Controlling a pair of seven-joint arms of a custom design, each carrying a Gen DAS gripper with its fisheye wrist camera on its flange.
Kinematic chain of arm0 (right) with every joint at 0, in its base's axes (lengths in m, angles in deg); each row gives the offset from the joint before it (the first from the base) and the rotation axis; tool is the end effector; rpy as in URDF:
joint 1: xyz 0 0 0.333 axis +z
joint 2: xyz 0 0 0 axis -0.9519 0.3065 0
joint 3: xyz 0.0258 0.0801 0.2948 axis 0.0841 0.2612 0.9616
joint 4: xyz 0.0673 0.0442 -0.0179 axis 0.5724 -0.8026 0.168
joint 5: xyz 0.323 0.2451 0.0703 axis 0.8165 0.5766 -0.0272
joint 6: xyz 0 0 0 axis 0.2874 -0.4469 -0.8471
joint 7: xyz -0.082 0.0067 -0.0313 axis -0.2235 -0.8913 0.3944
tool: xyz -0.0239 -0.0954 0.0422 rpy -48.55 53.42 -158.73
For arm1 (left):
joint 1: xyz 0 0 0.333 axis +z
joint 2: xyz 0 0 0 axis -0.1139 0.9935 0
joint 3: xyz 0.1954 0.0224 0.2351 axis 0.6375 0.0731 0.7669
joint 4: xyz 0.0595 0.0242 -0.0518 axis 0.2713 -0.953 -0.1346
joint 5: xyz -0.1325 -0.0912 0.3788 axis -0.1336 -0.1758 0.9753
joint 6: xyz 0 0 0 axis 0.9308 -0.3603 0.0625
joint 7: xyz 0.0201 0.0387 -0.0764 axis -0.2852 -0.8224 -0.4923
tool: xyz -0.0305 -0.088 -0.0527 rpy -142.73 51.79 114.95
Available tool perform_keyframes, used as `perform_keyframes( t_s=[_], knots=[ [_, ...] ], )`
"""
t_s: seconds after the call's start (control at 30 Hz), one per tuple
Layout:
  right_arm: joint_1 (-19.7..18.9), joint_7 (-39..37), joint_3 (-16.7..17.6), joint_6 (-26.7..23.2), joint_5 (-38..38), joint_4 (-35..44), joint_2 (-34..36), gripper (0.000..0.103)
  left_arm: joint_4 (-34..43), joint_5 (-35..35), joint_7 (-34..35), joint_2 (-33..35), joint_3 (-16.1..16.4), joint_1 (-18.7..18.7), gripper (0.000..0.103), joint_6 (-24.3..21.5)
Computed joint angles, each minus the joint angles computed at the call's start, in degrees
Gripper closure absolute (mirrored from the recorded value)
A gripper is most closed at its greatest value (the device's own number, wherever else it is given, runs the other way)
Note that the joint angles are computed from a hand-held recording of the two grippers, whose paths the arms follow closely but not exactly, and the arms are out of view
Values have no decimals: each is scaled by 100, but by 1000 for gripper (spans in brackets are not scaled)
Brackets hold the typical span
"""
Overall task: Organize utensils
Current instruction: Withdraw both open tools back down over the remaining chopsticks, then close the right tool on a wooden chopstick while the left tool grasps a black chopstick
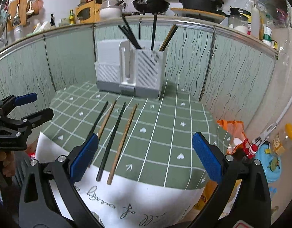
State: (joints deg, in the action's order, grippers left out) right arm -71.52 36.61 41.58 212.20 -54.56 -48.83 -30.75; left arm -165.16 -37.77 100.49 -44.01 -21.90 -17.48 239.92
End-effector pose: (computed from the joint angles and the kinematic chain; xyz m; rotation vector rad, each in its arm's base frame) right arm 0.5418 0.0313 0.5773 -1.7573 1.5042 -0.8034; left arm 0.5568 -0.2323 0.5818 -1.4221 1.8852 -1.0067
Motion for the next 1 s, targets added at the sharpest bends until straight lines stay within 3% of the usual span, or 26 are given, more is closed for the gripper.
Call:
perform_keyframes(
  t_s=[0.1,0.27,0.5,0.73,1.0],
  knots=[
    [23,-19,-8,6,26,-69,69,8,-115,65,-125,13,-23,10,4,-9],
    [200,-236,-130,-29,264,-114,204,9,-269,796,-930,33,-125,102,4,-50],
    [310,-485,-225,-157,466,-80,392,20,-307,1605,-1717,104,-201,101,4,-206],
    [513,-1091,-398,-342,1017,-110,447,33,-379,1450,-1640,153,-178,23,4,-208],
    [567,-1182,-320,-376,1136,-27,632,48,-447,1217,-1520,89,-149,18,4,-246]
  ],
)
